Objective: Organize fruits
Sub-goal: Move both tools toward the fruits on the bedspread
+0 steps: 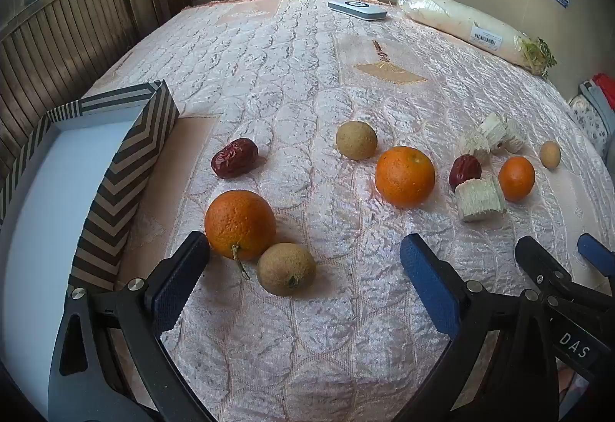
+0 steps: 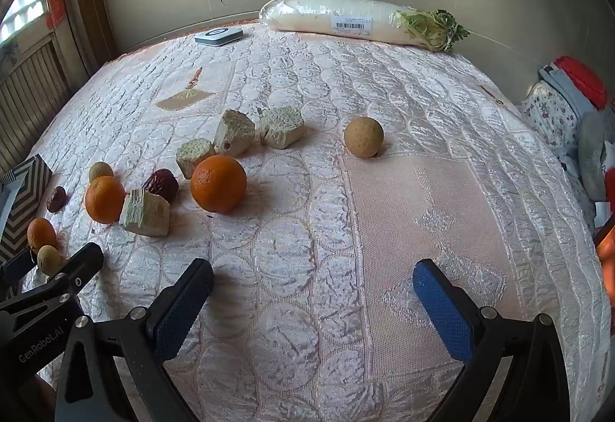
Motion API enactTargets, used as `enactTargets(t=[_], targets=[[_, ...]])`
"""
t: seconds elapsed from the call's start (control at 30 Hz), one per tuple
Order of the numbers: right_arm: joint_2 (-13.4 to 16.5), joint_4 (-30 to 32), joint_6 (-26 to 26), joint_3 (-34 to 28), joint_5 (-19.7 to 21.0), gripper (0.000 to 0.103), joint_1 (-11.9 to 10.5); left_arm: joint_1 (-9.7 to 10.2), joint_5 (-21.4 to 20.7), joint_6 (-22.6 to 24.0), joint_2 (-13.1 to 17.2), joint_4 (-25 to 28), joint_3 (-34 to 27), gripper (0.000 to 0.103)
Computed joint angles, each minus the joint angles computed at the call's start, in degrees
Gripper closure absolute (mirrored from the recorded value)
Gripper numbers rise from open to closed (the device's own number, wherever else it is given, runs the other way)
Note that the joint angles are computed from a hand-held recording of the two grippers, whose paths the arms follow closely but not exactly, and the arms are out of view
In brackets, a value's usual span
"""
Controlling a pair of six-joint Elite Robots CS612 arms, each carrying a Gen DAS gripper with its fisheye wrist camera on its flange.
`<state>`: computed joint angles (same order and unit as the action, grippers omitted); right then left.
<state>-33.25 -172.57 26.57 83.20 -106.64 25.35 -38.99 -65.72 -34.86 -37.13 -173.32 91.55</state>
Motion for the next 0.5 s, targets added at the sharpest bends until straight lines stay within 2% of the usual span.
enactTargets(t=[0.27, 0.5], targets=[[0.1, -0.1, 0.1, -0.1, 0.2, 0.000, 0.0, -0.12, 0.2, -0.6, -0.3, 0.8, 0.2, 0.003], [-1.6, -5.7, -0.9, 3.1, -0.8, 0.000, 0.4, -0.78, 0.2, 0.7, -2.4, -2.3, 3.9, 0.003]])
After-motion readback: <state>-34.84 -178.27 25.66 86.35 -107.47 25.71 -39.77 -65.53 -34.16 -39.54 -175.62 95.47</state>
